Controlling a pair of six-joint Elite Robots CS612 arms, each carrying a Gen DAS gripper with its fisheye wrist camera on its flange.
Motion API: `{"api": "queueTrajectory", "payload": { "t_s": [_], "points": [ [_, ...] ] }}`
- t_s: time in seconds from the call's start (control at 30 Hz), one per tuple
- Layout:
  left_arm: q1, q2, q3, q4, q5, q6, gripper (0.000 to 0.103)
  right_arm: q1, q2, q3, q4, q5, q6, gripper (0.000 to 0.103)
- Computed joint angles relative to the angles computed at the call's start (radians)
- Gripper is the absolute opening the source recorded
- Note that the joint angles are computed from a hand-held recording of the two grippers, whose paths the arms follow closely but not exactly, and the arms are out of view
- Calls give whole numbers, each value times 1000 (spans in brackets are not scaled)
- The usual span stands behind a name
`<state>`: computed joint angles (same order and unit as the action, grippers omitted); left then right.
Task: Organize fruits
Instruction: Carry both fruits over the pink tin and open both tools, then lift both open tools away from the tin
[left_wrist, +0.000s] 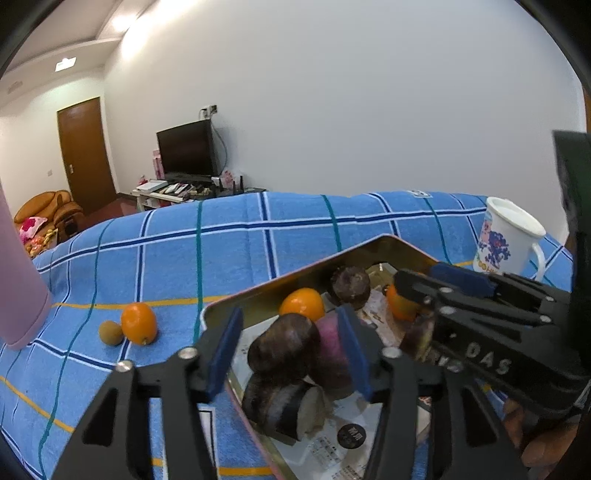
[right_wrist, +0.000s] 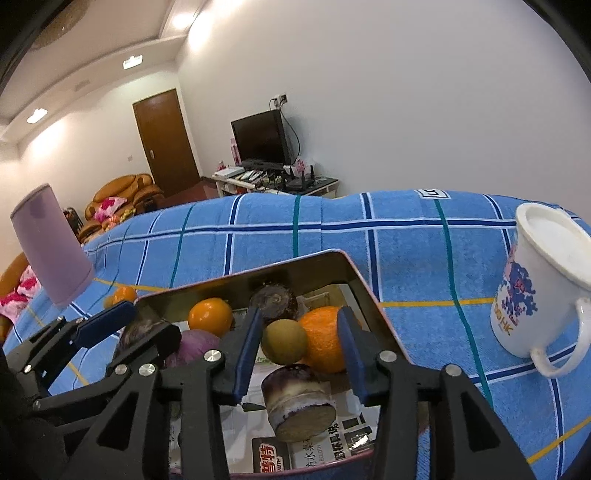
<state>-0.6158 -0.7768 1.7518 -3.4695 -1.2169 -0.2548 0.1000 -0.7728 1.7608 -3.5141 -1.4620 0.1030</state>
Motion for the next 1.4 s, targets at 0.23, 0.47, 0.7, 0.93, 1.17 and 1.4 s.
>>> {"api": "queueTrajectory", "payload": {
  "t_s": [0.23,0.47,0.7,0.93,1.17,1.4],
  "points": [
    [-15,6,14,-81,43,47,103,-6,4,29,-168,-23,67,73],
    [-27,11,18,-122,102,83,103,1,10,37,-247,-115,103,74],
    [-31,15,29,-197,195,85,103,16,30,40,-389,-198,85,74],
    [-32,20,27,-185,271,75,103,31,35,37,-405,-248,60,74],
    [-31,11,47,-188,269,80,103,50,30,47,-406,-327,76,74],
    [-18,-2,72,-185,250,99,103,73,25,55,-395,-393,129,74]
  ]
}}
